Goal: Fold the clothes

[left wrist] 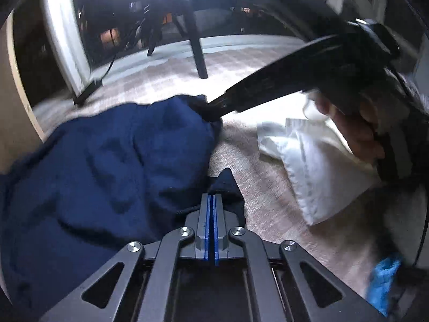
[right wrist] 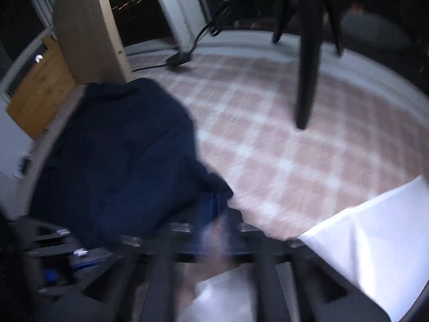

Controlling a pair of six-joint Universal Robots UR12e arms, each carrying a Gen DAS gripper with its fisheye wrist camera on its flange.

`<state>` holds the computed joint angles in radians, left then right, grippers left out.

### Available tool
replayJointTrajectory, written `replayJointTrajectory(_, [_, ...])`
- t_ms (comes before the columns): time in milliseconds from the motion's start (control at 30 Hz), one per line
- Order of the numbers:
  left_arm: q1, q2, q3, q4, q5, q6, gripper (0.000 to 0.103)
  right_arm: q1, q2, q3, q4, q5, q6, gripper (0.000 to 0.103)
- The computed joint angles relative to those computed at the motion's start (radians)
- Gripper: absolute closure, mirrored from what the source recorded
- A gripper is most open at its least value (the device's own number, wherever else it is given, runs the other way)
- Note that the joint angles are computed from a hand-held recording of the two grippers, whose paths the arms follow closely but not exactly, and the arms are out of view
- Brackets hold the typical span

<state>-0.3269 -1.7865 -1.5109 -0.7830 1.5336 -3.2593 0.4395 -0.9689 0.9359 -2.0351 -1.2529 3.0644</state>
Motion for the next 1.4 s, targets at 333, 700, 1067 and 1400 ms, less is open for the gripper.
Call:
replayJointTrajectory(333, [0.113,0.197,-0.233,0.189,-0.157,-0.401,0.093,0.077,0.084,-0.216,-0.024,-0.114,-0.021,0.092])
replayJointTrajectory(700, [-0.004,0.122,-0.122,0.127,-0.043,-0.070,0.076,0.061,0.067,-0.162,0.076,-0.235,0.029,0.061])
replayJointTrajectory(1067, [0.030,0.090,-0.125,0.190,-0.100,-0.232,0.101,0.048,0.089,-0.167,0.052,-0.192,0.056,0.061])
replayJointTrajectory(1400, [0.071,0.275,-0.334,0.287,0.005,-0.603,0.087,0.086,0.195,-0.338,0.240,-0.211,0.013,0.063])
